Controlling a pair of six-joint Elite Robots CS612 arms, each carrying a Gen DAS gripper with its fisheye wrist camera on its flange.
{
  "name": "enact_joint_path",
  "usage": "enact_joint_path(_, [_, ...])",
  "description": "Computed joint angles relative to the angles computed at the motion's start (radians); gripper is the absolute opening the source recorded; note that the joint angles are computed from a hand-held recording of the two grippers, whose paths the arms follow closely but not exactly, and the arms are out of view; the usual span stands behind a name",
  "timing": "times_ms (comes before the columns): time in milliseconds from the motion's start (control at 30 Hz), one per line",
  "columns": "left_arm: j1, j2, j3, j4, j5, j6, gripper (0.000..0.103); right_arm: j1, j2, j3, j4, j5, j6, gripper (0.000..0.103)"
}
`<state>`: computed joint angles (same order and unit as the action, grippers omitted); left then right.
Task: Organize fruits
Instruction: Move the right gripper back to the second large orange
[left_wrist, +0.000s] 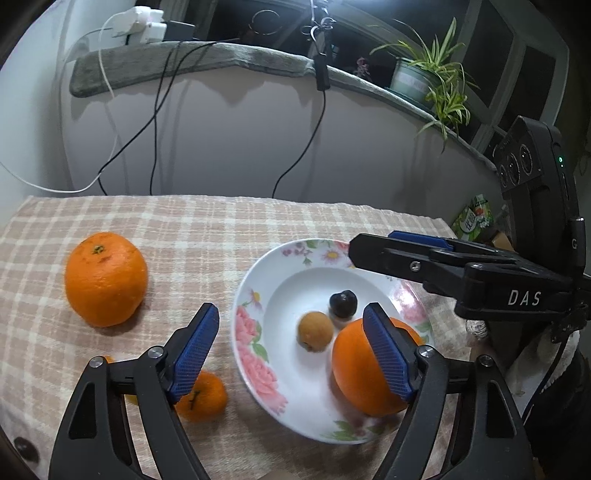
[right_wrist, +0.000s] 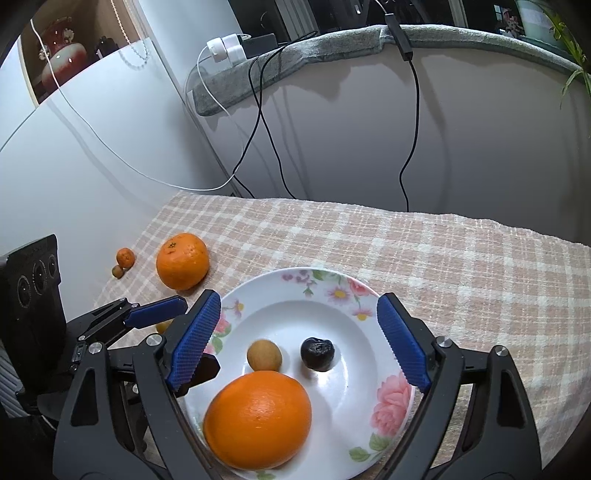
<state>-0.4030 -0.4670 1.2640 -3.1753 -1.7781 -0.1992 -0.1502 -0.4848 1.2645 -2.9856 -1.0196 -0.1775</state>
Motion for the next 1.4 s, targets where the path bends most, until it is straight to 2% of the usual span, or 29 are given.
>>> enact_joint_path(500, [0.034,-0.014,0.026,-0.028,0.04,-0.075,0.08,0.016,0.001,-0.041,0.075,0.045,0.038,0.089])
enact_joint_path(800, [0.061,-0.019,0.037,-0.032,0.075,-0.114,0.08,0.042,0.006,-0.086,0.172,0.097,0.01,0.09])
enact_joint_path(1100, [0.083,-0.011,0.029,-0.025,0.069,-0.141,0.08,0.076,0.032,-0.161,0.278,0.104,-0.004,0.09])
enact_joint_path(1400, [0.101,0.013,-0.01,0.007,0.019,-0.169,0.079,0.103,0.077,-0.259,0.44,0.117,0.0,0.09])
